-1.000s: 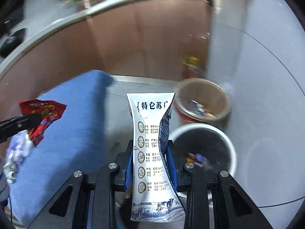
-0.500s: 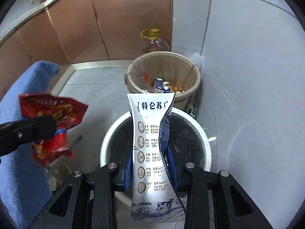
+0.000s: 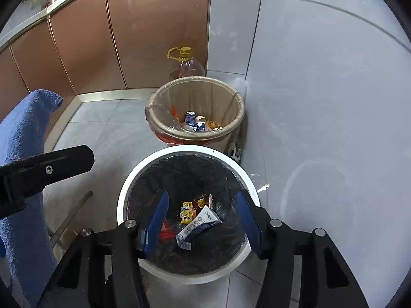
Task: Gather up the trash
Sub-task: 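Open both grippers to drop the bag and carton into the bin, then move both grippers back over the remaining trash on the towel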
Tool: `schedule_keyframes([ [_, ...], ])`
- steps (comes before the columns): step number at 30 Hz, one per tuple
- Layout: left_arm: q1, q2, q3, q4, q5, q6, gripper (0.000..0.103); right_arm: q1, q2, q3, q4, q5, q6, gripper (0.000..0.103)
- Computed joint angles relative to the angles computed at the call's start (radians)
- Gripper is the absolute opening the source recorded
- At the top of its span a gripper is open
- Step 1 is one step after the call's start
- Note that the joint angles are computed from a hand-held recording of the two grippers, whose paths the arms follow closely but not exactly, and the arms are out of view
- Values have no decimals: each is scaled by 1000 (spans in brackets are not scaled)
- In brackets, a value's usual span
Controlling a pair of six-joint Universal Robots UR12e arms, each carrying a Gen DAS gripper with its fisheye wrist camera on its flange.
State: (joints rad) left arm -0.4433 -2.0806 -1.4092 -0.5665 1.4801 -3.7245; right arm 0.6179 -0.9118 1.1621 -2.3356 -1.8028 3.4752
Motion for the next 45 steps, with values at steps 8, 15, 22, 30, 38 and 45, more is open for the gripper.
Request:
schedule_keyframes([
  [8,-11,61,-56,50,36,11,30,24,-38,25,-32,-47,2,57],
  [15,-56,175,-168,113,286,45,30,51,-83,68,-117,-26,-6,57],
  [22,-106,287,-276,135,513,60,30,93,-122,102,-209,-1,-36,57],
  [30,-159,390,-383,148,694,43,30,138,-150,116,-279,31,-94,58],
  [38,-192,464,-456,142,792,14,30,173,-160,112,-316,72,-139,59],
  [45,-199,515,-509,142,846,-6,34,195,-147,81,-308,91,-170,59],
])
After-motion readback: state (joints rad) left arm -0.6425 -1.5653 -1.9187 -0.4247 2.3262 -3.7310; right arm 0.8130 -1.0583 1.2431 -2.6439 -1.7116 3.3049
